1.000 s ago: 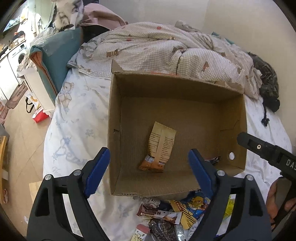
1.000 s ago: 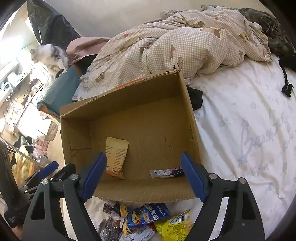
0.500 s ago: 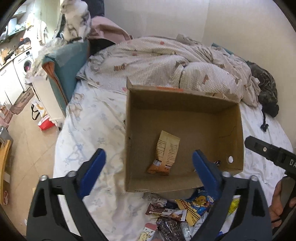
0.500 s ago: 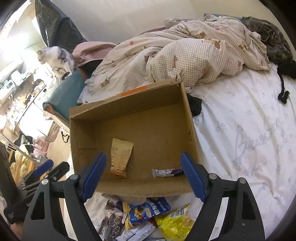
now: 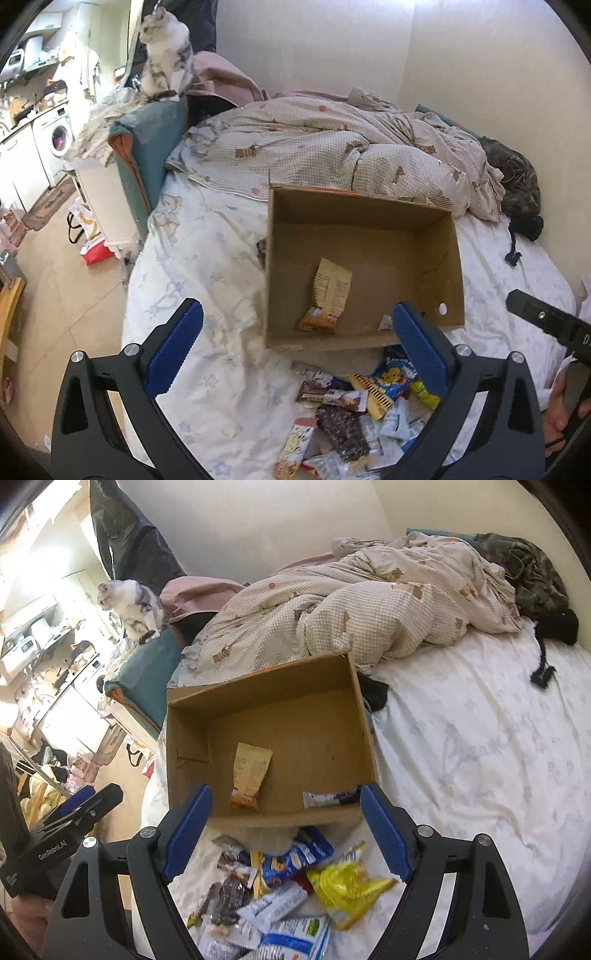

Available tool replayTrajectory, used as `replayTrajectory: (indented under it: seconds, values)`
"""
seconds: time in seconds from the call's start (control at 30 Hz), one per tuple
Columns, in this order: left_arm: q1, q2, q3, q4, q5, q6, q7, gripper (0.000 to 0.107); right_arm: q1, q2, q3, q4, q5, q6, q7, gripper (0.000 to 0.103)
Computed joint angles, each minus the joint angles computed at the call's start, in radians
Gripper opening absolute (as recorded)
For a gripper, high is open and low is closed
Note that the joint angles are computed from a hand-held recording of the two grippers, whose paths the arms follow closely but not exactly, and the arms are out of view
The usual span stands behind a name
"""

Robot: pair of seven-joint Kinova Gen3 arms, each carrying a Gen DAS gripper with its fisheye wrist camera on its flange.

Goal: Organize snacks
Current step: 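Move the left gripper back to the pile and grasp a white-yellow bar packet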

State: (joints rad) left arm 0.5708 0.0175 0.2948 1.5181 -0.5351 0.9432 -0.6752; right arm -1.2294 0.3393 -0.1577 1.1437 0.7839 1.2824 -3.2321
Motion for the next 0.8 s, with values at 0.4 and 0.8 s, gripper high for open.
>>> replayTrajectory:
  seconds: [0.4, 0.8]
  values:
    - [-0.068, -0.072, 0.015, 0.05, 0.183, 0.082, -0.049, 0.101, -0.064, -0.024, -0.034, 0.048, 0.028, 0.061, -0.161, 0.085]
    - [-0.076, 0.011, -0.003, 0.036, 0.331, 0.224, -0.096, 0.09, -0.057, -0.027, -0.054, 0.073, 0.008, 0.043, -0.229, 0.085]
